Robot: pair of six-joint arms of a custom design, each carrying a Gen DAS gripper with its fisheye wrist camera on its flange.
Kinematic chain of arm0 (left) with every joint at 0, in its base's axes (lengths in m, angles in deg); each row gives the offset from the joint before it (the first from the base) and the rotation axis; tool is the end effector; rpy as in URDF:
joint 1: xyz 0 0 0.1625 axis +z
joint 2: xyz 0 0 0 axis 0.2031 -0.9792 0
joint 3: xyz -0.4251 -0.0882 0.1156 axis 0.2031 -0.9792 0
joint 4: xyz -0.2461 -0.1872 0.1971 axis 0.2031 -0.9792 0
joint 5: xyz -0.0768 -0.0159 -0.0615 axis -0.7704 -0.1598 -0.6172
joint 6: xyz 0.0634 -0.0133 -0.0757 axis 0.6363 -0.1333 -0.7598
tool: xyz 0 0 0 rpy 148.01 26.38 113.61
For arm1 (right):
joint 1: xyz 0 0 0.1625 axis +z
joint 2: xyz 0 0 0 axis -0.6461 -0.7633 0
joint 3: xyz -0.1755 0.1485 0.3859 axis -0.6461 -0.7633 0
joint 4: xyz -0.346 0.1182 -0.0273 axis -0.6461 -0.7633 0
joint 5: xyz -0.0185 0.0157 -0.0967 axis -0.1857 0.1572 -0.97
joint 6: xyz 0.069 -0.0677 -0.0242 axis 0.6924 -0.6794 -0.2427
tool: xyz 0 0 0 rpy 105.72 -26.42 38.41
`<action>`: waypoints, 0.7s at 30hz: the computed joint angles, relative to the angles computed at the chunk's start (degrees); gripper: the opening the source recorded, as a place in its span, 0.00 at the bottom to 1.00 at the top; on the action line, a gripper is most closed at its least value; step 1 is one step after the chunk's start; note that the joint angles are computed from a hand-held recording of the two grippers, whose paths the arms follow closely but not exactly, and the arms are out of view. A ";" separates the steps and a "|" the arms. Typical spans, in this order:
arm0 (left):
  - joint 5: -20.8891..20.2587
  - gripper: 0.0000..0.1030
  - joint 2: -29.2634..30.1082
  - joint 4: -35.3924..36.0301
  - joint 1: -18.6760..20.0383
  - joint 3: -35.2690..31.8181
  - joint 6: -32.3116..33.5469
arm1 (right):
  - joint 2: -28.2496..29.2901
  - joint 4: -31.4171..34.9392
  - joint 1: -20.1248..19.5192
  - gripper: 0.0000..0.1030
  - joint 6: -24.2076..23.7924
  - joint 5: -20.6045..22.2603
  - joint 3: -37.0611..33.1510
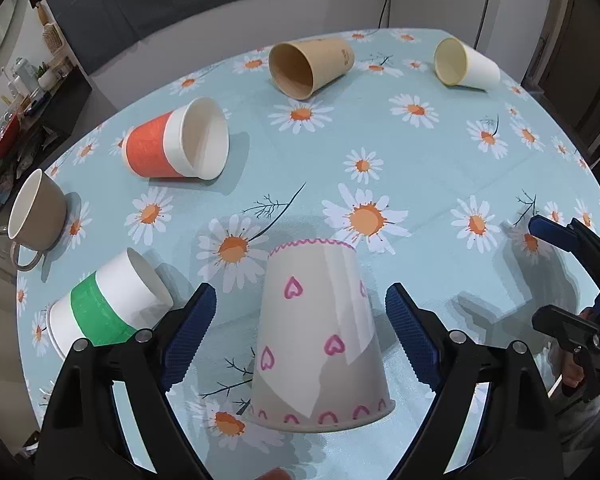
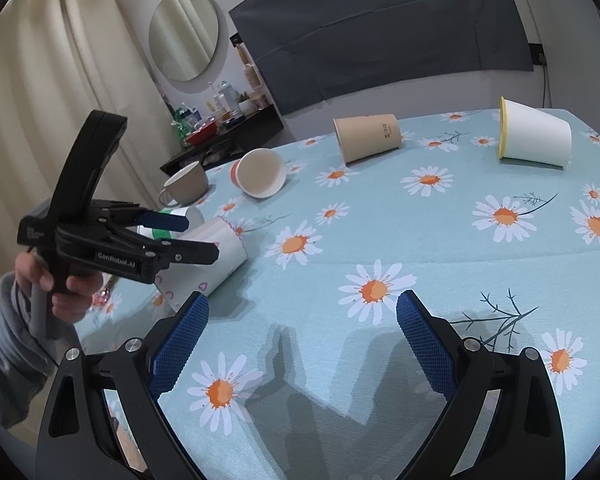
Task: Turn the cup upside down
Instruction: 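Lower the inverted pink-heart cup onto the table and open the left tool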
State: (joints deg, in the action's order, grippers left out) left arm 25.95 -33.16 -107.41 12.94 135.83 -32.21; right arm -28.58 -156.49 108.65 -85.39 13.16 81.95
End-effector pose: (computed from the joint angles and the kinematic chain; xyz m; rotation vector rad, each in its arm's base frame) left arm -0.3472 -0.3780 0.0637 0.4191 2.2482 -0.4160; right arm 0.0297 -0.3674 0.2828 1.0030 -2.7806 0.8368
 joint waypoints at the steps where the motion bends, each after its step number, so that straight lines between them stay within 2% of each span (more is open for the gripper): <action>1: -1.58 0.73 0.24 1.57 0.90 -1.38 0.60 | -0.03 0.16 0.05 0.88 0.07 -0.04 -0.03; 2: -3.67 0.63 0.43 2.16 1.97 -2.51 1.60 | -0.03 0.40 0.06 0.88 0.07 -0.05 -0.13; 3: -5.30 0.59 0.79 3.49 2.98 -3.83 1.94 | -0.04 0.57 0.05 0.88 0.04 -0.01 -0.20; 7: -7.15 0.58 1.61 6.46 5.14 -7.39 2.42 | 0.00 0.35 -0.06 0.88 -0.03 0.13 -0.11; 10: -7.48 0.58 0.99 5.39 5.78 -7.89 2.36 | -0.05 0.37 -0.21 0.88 -0.19 0.26 -0.02; 14: -1.91 0.58 -0.24 -0.50 4.32 -5.15 2.15 | -0.31 0.91 -0.10 0.88 -0.29 0.11 -0.05; 17: 6.75 0.58 0.36 -5.32 0.93 -0.88 2.15 | -0.29 1.07 0.03 0.88 -0.28 0.07 -0.18; 20: 12.07 0.58 1.18 -15.06 -1.78 4.79 4.01 | -0.38 1.12 -0.02 0.88 -0.38 0.25 -0.07; 21: 14.24 0.58 1.89 -15.74 -2.56 5.79 3.45 | -0.38 1.19 -0.01 0.88 -0.45 0.25 -0.08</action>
